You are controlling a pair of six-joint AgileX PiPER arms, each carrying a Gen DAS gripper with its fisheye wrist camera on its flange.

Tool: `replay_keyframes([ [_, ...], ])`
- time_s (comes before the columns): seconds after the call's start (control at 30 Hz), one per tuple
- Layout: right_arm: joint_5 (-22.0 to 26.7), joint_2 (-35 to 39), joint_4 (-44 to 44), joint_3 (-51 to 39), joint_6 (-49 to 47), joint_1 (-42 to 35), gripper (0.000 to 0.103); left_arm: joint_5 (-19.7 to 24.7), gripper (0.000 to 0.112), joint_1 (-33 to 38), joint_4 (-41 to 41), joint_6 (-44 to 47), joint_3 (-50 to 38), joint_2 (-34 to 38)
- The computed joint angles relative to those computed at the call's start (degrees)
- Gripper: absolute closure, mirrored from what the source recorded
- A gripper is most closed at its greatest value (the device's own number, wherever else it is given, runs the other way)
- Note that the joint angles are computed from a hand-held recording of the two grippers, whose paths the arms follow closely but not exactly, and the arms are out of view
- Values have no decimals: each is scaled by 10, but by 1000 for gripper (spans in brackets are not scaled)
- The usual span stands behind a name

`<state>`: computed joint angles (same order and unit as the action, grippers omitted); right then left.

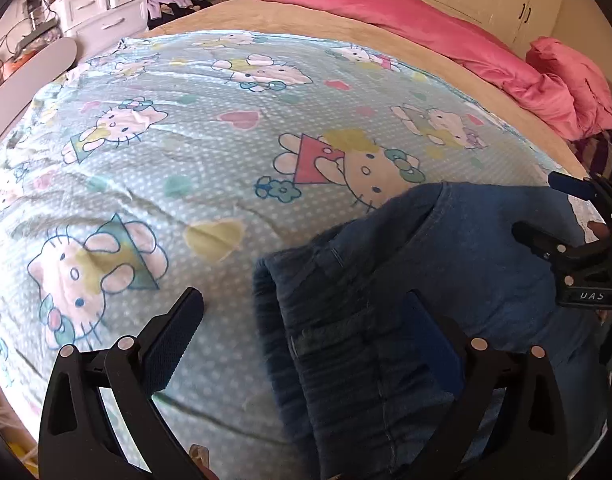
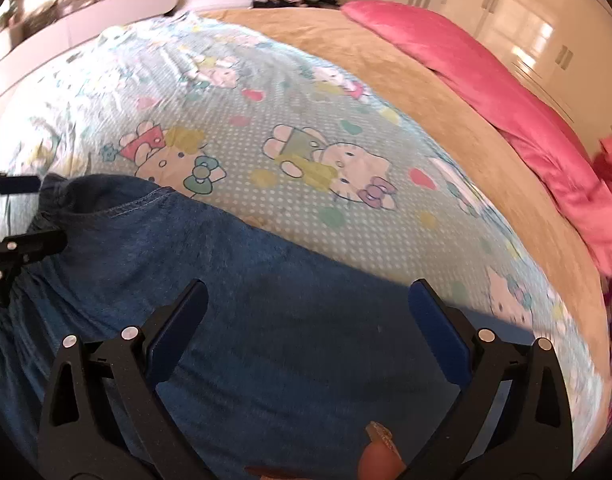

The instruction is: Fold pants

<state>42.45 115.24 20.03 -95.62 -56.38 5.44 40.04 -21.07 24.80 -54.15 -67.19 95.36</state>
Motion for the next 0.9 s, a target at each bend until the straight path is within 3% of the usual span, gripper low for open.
replay_keyframes([
  [0.2, 13, 47, -38, -54, 10, 16, 8, -21, 16, 12, -4, 17, -1, 11],
  [0.23, 18, 54, -39, -63, 15, 17, 8, -20, 28, 11, 1, 16, -2, 12],
  [0.27, 24, 62, -40, -75, 21, 19, 8, -22, 47, 8, 7, 15, -1, 12],
  [0.33, 31, 69, -39, -87, 26, 21, 8, -37, 63, 8, -4, 36, 3, 7],
  [0.43, 30, 73, -35, -93, 9, 26, 8, -32, 73, -16, 42, 6, 10, -4],
  [0.67, 89, 109, -42, -155, -15, 39, 8, -59, 84, -34, 67, -32, 48, -47],
  [0.7, 86, 107, -38, -149, -27, 41, 13, -65, 85, -36, 67, -35, 54, -55],
  [0.77, 109, 106, -24, -148, -57, 43, 33, -75, 89, -39, 70, -43, 65, -68],
  [0.83, 141, 111, -8, -158, -63, 40, 61, -79, 92, -41, 73, -47, 68, -74],
  [0.9, 166, 107, 29, -152, -81, 28, 80, -80, 92, -45, 80, -53, 72, -79],
])
